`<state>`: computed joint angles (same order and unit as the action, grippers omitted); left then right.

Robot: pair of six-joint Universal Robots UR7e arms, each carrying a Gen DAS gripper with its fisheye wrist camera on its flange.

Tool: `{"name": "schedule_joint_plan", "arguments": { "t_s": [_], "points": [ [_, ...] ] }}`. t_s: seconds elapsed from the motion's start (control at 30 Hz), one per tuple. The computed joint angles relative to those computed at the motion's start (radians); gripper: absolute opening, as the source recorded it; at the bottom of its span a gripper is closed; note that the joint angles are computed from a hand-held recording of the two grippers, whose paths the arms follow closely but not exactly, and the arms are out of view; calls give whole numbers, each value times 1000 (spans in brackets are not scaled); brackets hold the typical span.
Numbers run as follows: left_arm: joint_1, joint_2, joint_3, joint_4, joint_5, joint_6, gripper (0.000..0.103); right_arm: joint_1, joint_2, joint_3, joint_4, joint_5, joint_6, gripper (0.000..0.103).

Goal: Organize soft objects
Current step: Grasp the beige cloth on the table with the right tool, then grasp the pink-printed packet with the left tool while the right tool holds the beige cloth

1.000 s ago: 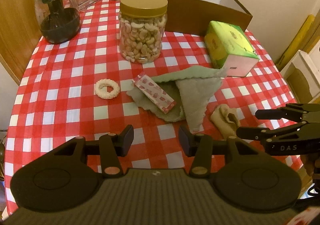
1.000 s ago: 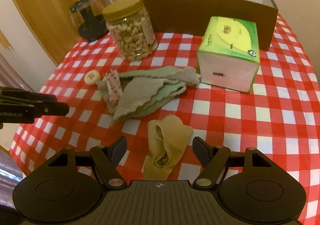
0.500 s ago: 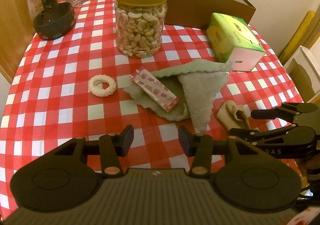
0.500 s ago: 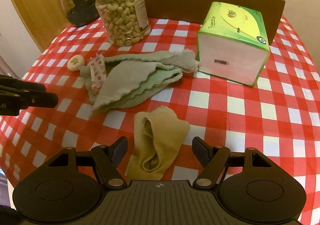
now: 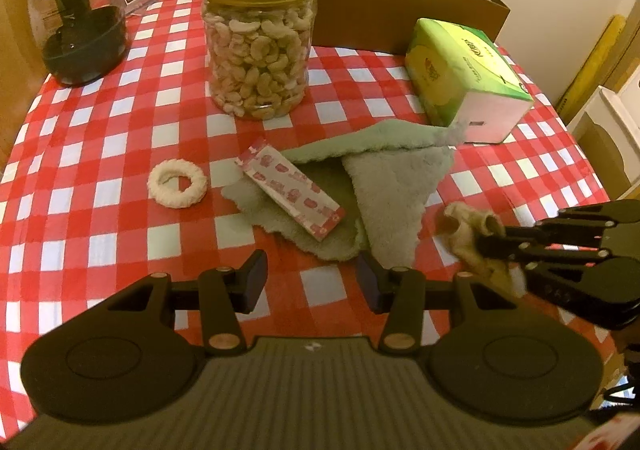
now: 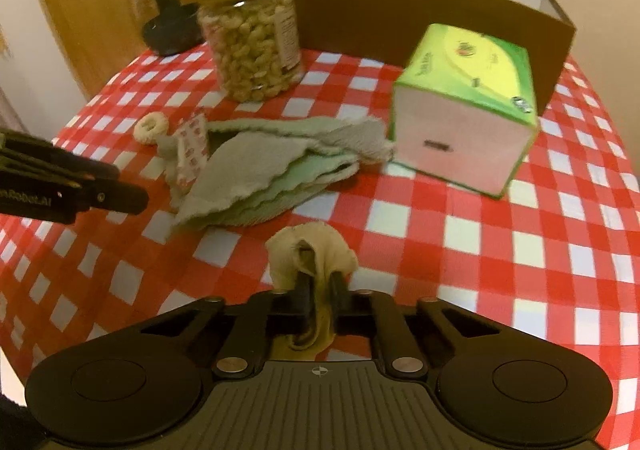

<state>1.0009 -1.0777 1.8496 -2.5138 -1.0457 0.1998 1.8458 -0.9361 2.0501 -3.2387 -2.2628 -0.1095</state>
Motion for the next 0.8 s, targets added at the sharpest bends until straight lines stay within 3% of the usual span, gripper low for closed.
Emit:
{"name": "schedule_joint_plan", "arguments": {
  "t_s": [0.17,0.53,0.8],
  "points": [
    [6,46,-35,-22,5,-9,45,-15,-22,2,-19,-34,24,8],
    [45,156,-166,29,-20,-148,43,-66,-73,7,-38,-69,51,8],
    [45,201,-196,7,19,-122,42,-87,-87,13,-32,-54,64,8]
  ]
}}
